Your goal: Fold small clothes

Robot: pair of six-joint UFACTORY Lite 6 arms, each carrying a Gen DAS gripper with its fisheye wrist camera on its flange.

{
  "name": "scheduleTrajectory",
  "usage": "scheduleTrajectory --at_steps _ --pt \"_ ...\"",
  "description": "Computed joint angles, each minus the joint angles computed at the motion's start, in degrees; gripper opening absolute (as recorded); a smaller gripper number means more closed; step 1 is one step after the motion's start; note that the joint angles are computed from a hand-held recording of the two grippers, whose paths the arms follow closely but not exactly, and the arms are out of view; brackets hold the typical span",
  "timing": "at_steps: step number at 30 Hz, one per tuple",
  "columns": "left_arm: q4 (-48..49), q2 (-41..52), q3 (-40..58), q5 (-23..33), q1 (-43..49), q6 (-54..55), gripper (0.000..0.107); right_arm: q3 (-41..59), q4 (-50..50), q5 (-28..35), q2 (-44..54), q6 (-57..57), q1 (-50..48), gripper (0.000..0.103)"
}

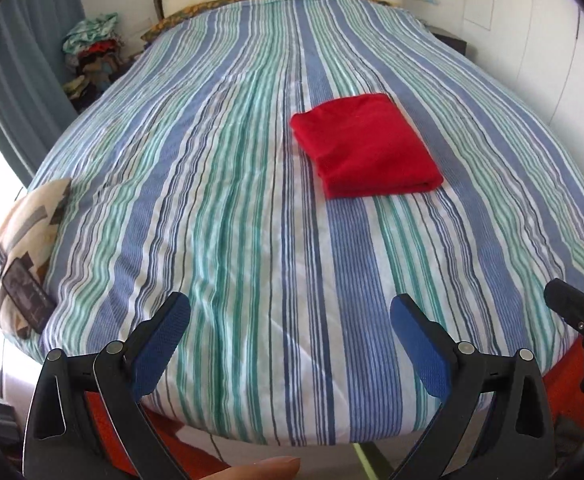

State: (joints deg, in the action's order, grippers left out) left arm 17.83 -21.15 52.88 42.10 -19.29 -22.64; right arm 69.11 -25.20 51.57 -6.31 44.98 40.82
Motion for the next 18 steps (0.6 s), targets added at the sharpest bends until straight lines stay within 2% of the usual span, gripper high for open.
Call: scheduleTrajectory --at_steps 3,11,18 --pt "-3.25 0.02 1.33 1.35 0.06 1.96 0.101 3.68 -1.47 2.32 2.16 1.46 1.91 0.103" --pt "1.95 -1.85 3.64 4.75 -3.07 -3.92 0.101 7.18 -2.41 5.58 2.97 2.84 2.96 0.103" --pt "3.34 -1.56 4.26 5.22 -3.43 -4.9 0.101 7.77 -2.24 6.35 3.0 3.56 2.87 0.103"
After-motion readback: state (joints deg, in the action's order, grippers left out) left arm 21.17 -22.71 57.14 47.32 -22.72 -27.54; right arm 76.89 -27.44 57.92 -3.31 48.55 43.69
